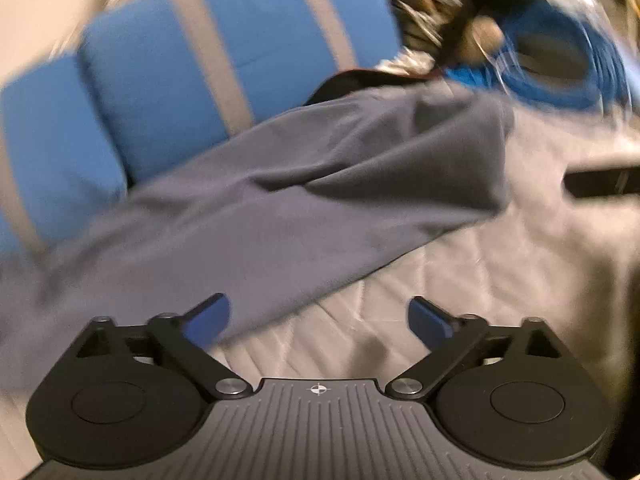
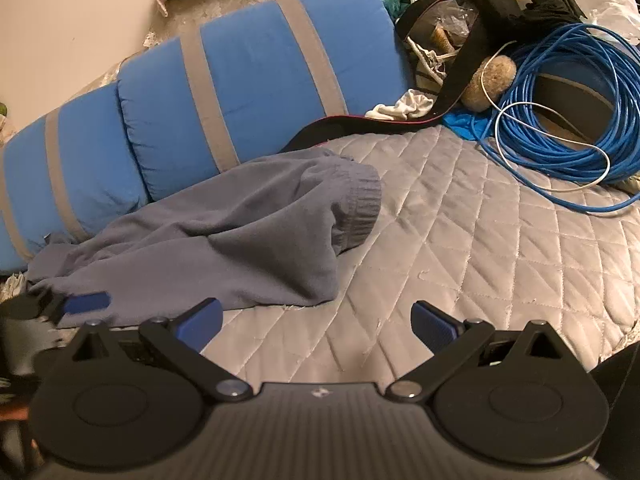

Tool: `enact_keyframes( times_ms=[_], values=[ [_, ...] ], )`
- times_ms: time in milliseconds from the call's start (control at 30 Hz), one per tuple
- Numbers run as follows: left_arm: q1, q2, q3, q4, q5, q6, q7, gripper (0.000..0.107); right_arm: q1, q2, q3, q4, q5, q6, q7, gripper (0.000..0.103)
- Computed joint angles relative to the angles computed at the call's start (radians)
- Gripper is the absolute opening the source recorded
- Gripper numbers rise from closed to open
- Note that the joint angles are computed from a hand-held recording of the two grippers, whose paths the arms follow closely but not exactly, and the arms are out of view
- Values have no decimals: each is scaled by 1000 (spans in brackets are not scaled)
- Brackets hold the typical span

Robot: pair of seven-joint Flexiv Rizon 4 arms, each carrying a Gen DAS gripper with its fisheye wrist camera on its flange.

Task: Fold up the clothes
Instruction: 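Grasp the grey garment's cuff end with the left gripper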

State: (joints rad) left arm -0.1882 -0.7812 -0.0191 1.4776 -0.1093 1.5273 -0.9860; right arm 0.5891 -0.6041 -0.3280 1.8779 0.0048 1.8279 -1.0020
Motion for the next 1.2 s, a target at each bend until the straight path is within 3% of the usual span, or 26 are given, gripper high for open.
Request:
enact_keyframes(
  times_ms=[100,267,500,533,567,633,700,867,1067,1200],
  values=[
    [-60,-56,91,-72,77,23,49,90,-14,-1,15,0,-10,-4,-9,103],
    [-103,-91,154,-132,139,38,124,90,-54,-5,55,-12,-22,-22,8,103],
    [-125,-117,180,-190,190,-11,235,88,-99,-15,110,-25,-54,-5,7,103],
    [-126,-120,180,-198,191,-24,242,78,-92,-17,102,-25,-56,-5,1,103],
    [-130,-123,185,-205,192,-36,242,49,-81,-19,90,-24,-57,-5,-4,103],
    [-142,-129,207,-215,197,-54,227,4,-51,-22,57,-21,-55,-10,-15,103],
    [-148,-133,221,-219,208,-55,211,3,-31,-23,35,-16,-51,-13,-20,103],
    [-143,-99,245,-170,173,85,109,3,-17,-22,23,-12,-41,-13,-23,103],
    [-190,-61,357,-125,105,138,26,3,-18,-19,32,-9,-48,-16,-34,103],
    [-259,-77,487,-121,69,129,-22,3,-23,-14,44,-4,-51,-15,-38,103]
  ],
)
